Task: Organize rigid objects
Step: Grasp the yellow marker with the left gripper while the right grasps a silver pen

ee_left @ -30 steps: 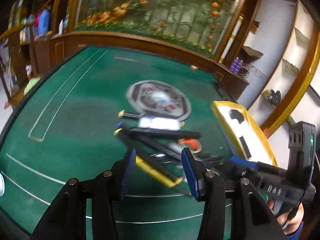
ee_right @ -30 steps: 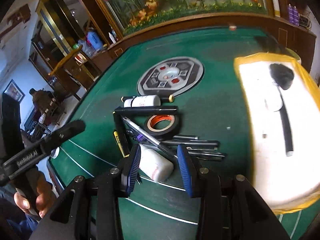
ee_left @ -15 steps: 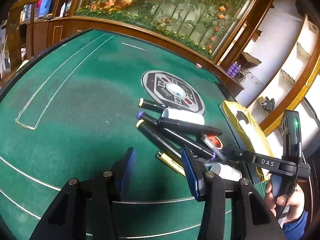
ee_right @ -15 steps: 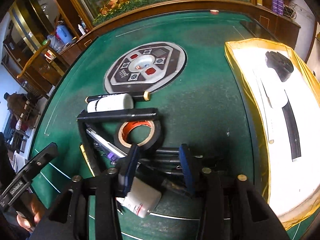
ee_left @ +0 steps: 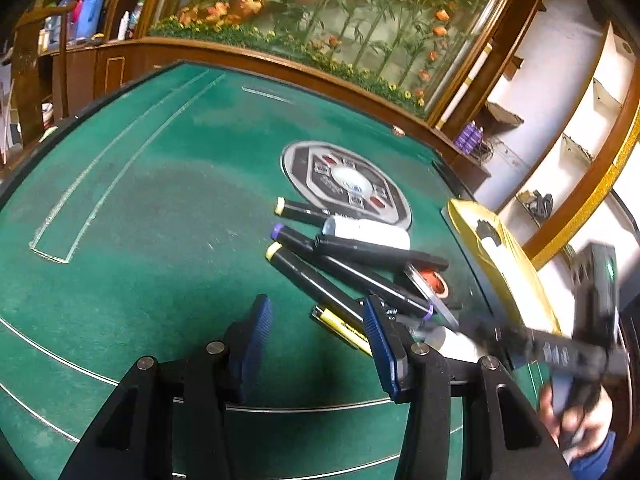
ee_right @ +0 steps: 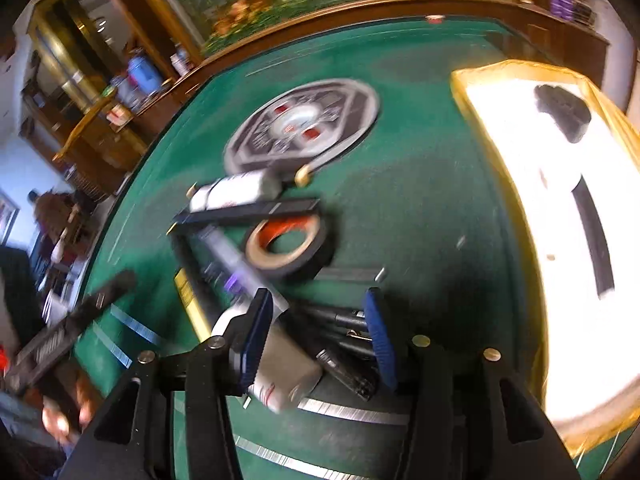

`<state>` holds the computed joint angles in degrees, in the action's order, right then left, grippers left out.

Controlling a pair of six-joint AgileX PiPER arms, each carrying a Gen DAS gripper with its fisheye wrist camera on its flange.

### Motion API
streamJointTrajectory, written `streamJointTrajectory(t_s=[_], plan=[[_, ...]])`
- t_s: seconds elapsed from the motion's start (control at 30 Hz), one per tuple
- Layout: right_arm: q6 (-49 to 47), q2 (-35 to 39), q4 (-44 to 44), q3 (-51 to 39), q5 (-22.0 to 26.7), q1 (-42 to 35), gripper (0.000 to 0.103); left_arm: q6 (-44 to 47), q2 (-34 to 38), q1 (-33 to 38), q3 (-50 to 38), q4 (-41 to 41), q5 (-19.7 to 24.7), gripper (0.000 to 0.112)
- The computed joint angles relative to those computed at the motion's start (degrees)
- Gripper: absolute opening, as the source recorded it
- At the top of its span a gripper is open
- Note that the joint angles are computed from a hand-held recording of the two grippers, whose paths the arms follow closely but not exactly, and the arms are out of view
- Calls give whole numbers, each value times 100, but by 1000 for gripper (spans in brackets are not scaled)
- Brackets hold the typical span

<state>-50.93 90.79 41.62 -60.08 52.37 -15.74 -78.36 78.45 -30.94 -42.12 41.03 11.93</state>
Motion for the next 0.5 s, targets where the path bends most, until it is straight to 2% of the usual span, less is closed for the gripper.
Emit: streamJointTrajectory(t_s=[0.07, 0.13, 0.17, 0.23, 0.33, 0.4, 0.5], plan=[[-322, -256, 56, 257, 337, -95, 47, -215, -25, 34, 26, 156, -10, 50], [-664, -328, 116, 341, 935, -271, 48, 165, 21, 105, -10, -269, -1, 50], [-864, -425, 171, 423, 1085, -382, 48, 595, 72, 155, -57, -709, 18, 50], [-1077, -689, 264, 585, 923, -551, 48, 908, 171, 157, -170, -1035, 179, 50], [-1223, -682, 537, 561, 1117, -800, 48, 1835, 362, 172, -392, -1911, 437, 50], [-1301, -701, 530, 610, 1131, -760, 48, 1737, 449, 105, -506, -1866, 681, 50], [-1290, -867, 318, 818, 656, -492, 47, 1873, 452, 62, -566, -2178, 809, 50]])
